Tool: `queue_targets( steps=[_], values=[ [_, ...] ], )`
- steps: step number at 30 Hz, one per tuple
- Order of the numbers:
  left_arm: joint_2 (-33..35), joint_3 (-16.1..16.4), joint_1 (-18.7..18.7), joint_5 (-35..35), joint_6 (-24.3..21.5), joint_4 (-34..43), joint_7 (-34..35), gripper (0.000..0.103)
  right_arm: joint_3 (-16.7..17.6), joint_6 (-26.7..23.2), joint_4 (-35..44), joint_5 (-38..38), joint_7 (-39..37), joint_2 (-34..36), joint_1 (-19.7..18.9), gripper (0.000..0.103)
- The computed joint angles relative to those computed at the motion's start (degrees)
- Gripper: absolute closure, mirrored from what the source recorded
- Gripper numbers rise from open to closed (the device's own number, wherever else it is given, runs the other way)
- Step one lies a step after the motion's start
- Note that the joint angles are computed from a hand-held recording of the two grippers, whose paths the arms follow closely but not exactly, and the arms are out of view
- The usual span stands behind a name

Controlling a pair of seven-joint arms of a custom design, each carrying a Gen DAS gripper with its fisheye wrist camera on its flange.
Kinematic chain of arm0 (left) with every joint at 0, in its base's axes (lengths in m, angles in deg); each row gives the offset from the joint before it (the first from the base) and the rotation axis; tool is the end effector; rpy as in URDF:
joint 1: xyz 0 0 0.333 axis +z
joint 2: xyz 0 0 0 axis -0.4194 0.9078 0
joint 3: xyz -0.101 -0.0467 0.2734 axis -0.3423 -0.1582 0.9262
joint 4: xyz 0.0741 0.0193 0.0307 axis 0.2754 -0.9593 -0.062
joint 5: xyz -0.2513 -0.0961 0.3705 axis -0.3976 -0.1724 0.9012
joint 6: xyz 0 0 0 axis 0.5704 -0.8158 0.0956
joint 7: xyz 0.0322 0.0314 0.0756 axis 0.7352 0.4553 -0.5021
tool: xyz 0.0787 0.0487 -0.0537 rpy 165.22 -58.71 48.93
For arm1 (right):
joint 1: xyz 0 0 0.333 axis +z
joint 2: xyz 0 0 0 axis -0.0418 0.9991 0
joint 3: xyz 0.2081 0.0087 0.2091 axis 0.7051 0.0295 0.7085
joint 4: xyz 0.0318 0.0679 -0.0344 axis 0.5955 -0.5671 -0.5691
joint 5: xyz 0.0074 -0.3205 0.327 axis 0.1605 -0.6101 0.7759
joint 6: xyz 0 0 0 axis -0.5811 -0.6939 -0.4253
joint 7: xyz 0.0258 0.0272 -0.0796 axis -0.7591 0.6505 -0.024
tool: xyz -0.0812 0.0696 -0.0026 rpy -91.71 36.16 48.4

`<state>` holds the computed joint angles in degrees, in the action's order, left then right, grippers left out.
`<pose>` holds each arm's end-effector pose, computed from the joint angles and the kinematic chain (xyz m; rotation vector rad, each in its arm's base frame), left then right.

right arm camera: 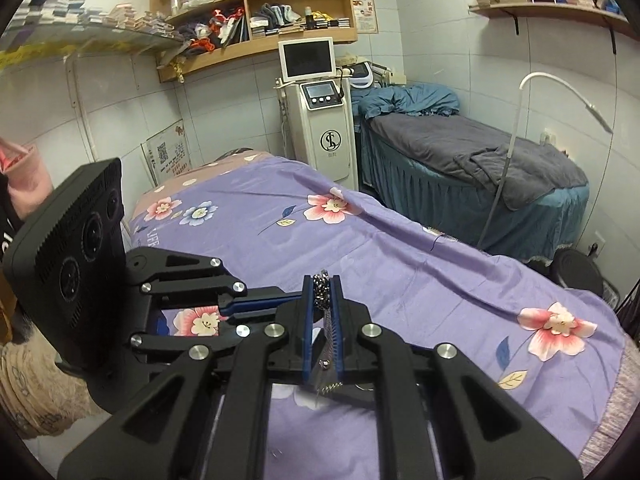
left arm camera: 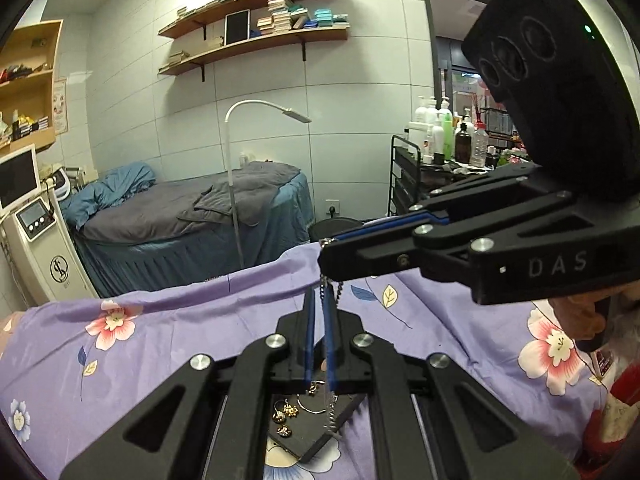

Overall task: Organize jewelry
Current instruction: 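Lower both held chains into the black box and open both tools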

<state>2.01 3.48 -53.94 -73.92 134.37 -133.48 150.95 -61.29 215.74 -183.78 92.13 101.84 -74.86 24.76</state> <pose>0.4821 -0.2807 0.5607 -0.8509 2.1886 -1.3131 0.4976 0.1533 0.6046 -1.8201 1.2420 -0.4797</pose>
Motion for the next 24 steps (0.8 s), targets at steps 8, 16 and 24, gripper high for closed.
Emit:
queue_targets(
  steps=[8,16,24],
  values=[
    [2.92,-1.64,2.73,3.91,-1.08,-0.32,-4.96,0.098,1.32,0.52,1.34,0.05,2.87,5.77,-1.50,0.094],
    [5.67,-6.19,8.15,16.44,-4.05,-3.50,-19.72,0.062,4.59,-2.19,-1.23,-4.33,10.66,9.56,-6.61,0.067],
    [3.82,-5.67,7.80,19.37,-3.76,-9.42,-24.96,0.013,3.34,-1.32,-7.17,-4.84,15.44,7.61,-7.34,0.036]
  ],
)
